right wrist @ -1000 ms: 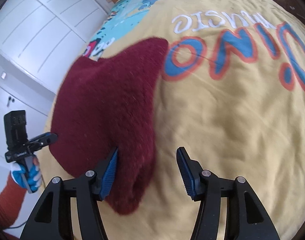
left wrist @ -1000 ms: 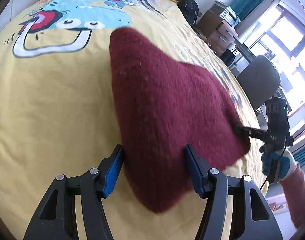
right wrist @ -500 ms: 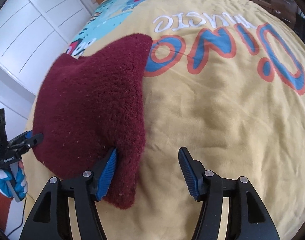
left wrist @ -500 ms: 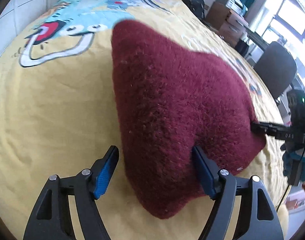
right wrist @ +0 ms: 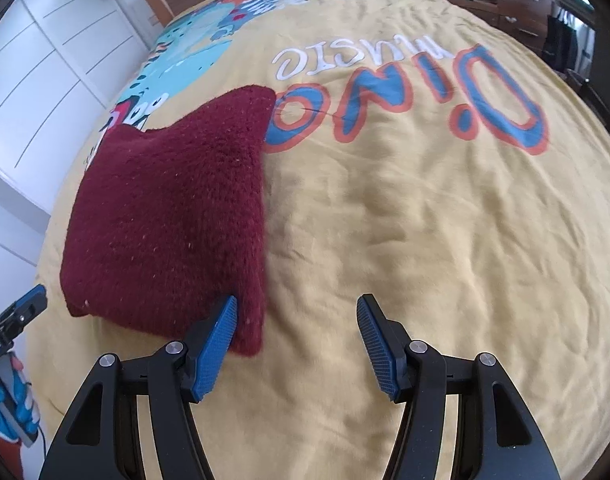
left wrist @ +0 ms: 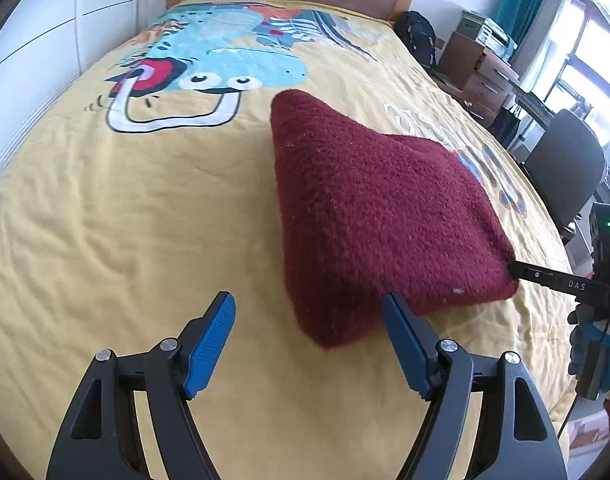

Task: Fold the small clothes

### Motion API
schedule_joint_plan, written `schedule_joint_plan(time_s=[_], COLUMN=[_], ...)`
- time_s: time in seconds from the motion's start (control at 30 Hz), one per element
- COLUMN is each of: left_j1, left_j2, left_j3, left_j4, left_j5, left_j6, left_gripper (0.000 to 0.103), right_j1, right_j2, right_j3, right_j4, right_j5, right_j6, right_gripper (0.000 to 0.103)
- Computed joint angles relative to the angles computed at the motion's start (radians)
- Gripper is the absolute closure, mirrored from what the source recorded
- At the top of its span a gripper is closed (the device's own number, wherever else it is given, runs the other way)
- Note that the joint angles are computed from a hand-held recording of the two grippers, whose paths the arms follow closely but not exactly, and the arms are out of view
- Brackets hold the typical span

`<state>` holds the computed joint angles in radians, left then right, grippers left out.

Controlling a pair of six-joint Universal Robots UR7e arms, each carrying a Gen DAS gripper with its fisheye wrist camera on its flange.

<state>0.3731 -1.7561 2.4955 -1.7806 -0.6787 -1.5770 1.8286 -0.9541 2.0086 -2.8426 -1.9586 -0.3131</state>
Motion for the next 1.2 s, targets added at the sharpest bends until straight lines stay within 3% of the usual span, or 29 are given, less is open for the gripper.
schedule_joint_plan(time_s=[0.33, 0.57, 1.03, 1.2], left_j1=[-0.135, -0.222, -0.387, -0.447], left_j2=[-0.019, 0.031, 0.117, 0.157], left_j3=[-0.055, -0.083, -0.092, -0.104], left_j4=[0.279, 0.385, 0.477, 0.520], left_j5=[-0.047, -0.084, -0.190, -0.230], left_j6=[-0.235, -0.367, -0.553, -0.612], left_gripper=[0.029, 0.025, 0.014, 0.006], right_j1=[0.045, 0.073, 0.113, 0.140], right_j2=[-0.112, -0.213, -0.391, -0.442], right_j3=[0.102, 0.218, 0.415, 0.473], right_j4=[-0.042, -0.109, -0.225, -0.266], right_j5=[-0.018, -0.031, -0.069, -0.099], right_j6=[0.024, 0.036, 0.044, 0.046], right_gripper=[0.039, 0.038, 0.036, 0.025])
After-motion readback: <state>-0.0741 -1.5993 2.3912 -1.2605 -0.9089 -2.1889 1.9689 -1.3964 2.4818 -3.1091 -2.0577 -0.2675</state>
